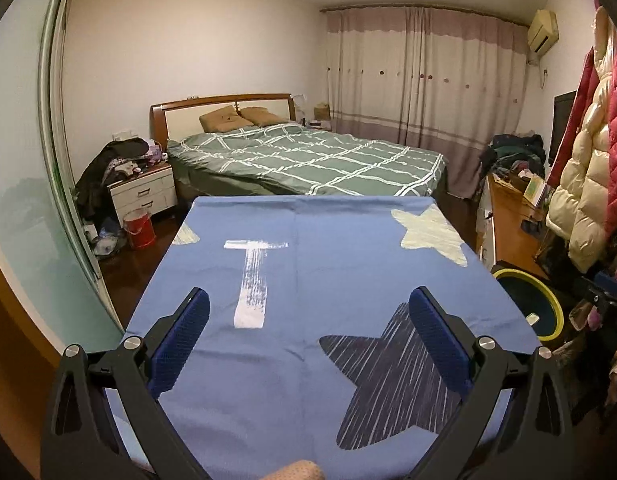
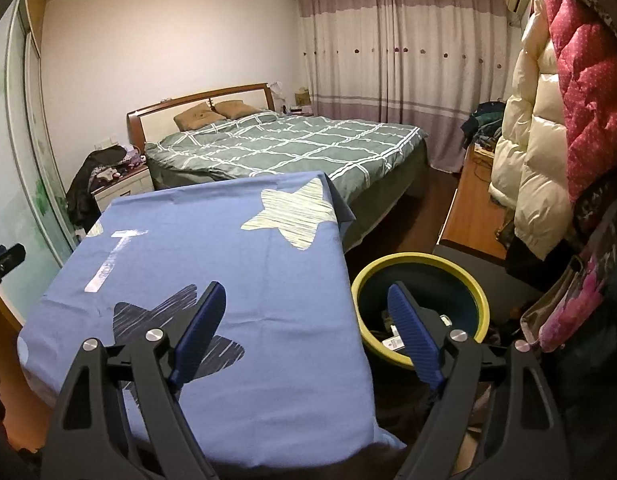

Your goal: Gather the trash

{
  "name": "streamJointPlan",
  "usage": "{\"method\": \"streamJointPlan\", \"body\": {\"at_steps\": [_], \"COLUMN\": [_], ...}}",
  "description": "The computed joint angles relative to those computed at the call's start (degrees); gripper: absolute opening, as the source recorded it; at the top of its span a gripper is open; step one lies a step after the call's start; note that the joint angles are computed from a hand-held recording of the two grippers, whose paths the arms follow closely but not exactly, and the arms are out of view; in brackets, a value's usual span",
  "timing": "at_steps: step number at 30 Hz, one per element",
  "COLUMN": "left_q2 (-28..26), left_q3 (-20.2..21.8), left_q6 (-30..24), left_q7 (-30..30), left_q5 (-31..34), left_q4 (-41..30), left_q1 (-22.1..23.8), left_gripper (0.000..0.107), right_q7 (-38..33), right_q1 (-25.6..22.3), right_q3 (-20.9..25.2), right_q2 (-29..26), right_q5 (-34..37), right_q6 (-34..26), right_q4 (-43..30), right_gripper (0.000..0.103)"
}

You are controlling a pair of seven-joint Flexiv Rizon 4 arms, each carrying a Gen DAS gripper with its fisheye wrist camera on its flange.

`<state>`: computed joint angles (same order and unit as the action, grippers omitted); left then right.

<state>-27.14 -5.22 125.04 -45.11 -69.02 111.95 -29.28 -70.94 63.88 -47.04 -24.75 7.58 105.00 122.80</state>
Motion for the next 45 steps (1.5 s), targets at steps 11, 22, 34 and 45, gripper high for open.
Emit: {"method": "streamJointPlan", "body": {"at_steps": [11, 22, 34, 45], "left_q2": [0.43, 0.69, 0.8, 0.7], "left_q3": [0.09, -0.6, -2.0, -2.43], "left_q6": [0.35, 1.11, 1.12, 1.25], "left_q7": [-0.27, 0.98, 4.4, 4.55], "left_q5": [0.11, -1.12, -3.71, -3.95], "left_q4": [0.11, -0.3, -1.51, -1.49], "left_q1": [-0.55, -0.44, 0.02, 0.17], "left_gripper": [0.098, 0.098, 0.098, 0.098], "right_q7": [-1.0, -1.89, -1.69, -1.6], "right_q1": [4.36, 4.96, 5.24, 5.2], "right_q3": [-4.47, -5.16, -5.7, -5.7], "right_q2": [0.07, 0.57, 0.48, 0.41], "right_q5": [2.63, 3.85, 4.42, 4.44], "right_q6": [1.51, 1.66, 1.67, 1.75], "right_q4": [1.64, 1.96, 2.07, 2.09], "right_gripper": [0.079, 0.079, 0.079, 0.079]}}
